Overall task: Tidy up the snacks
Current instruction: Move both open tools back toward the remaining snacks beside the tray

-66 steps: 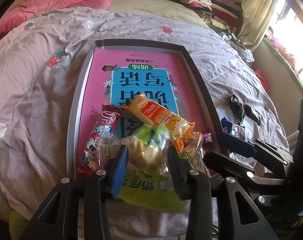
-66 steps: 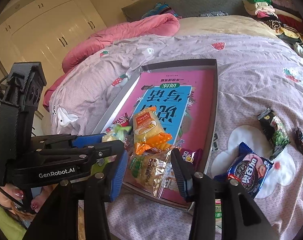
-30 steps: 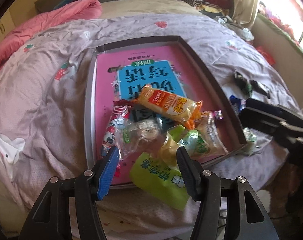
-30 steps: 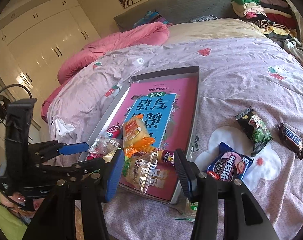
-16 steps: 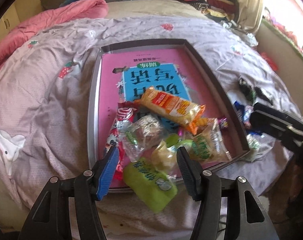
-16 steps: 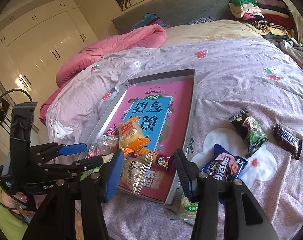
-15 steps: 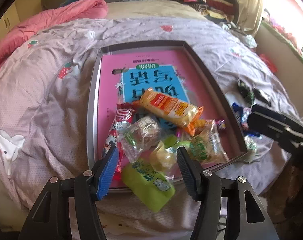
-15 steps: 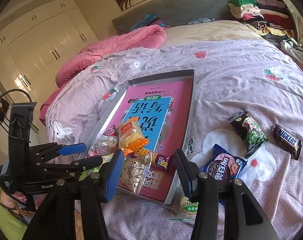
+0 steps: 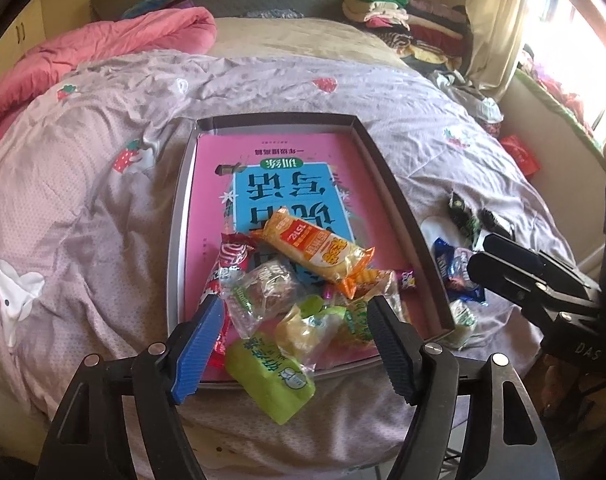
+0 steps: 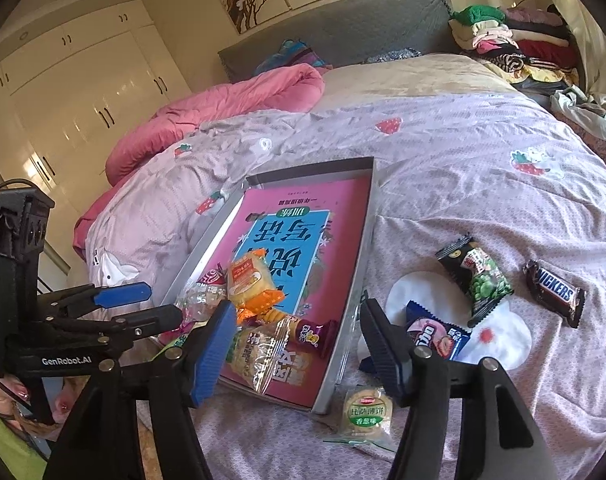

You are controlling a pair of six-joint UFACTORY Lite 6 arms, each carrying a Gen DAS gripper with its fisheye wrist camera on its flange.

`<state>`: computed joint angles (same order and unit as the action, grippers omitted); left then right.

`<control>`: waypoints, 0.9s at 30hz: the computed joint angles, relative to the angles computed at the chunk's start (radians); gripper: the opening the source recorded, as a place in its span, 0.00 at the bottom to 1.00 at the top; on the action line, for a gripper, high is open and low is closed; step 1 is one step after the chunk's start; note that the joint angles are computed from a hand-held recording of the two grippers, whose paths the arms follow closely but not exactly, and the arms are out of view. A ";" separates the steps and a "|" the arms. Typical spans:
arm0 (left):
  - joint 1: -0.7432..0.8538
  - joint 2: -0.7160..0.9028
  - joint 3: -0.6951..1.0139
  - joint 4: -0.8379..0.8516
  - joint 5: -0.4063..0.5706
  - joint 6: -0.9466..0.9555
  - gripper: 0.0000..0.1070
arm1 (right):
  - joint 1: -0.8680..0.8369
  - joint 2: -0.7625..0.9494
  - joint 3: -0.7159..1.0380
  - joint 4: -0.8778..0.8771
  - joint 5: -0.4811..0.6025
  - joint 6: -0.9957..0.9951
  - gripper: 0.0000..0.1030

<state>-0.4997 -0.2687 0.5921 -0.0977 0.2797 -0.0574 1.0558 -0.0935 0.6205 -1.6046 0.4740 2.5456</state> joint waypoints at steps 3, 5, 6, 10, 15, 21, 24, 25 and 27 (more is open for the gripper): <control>0.001 -0.009 0.004 -0.053 0.007 0.040 0.71 | 0.008 -0.012 -0.003 0.027 0.017 -0.026 0.63; -0.004 -0.014 0.006 -0.057 0.011 0.038 0.71 | 0.016 -0.024 -0.008 0.045 0.032 -0.041 0.64; -0.010 -0.019 0.008 -0.045 0.013 0.023 0.71 | 0.018 -0.030 -0.009 0.054 0.038 -0.052 0.64; -0.028 -0.036 0.012 -0.038 0.020 0.006 0.71 | 0.035 -0.049 -0.015 0.087 0.066 -0.085 0.65; -0.052 -0.046 0.021 -0.022 0.029 -0.023 0.71 | 0.057 -0.075 -0.021 0.134 0.106 -0.141 0.67; -0.092 -0.060 0.035 0.029 0.044 -0.094 0.71 | 0.086 -0.119 -0.040 0.191 0.165 -0.198 0.68; -0.106 -0.062 0.043 0.030 0.047 -0.102 0.71 | 0.103 -0.153 -0.056 0.217 0.202 -0.220 0.70; -0.115 -0.064 0.046 0.035 0.049 -0.111 0.71 | 0.110 -0.166 -0.063 0.227 0.217 -0.228 0.70; -0.131 -0.064 0.053 0.056 0.052 -0.136 0.71 | 0.117 -0.190 -0.076 0.242 0.235 -0.241 0.70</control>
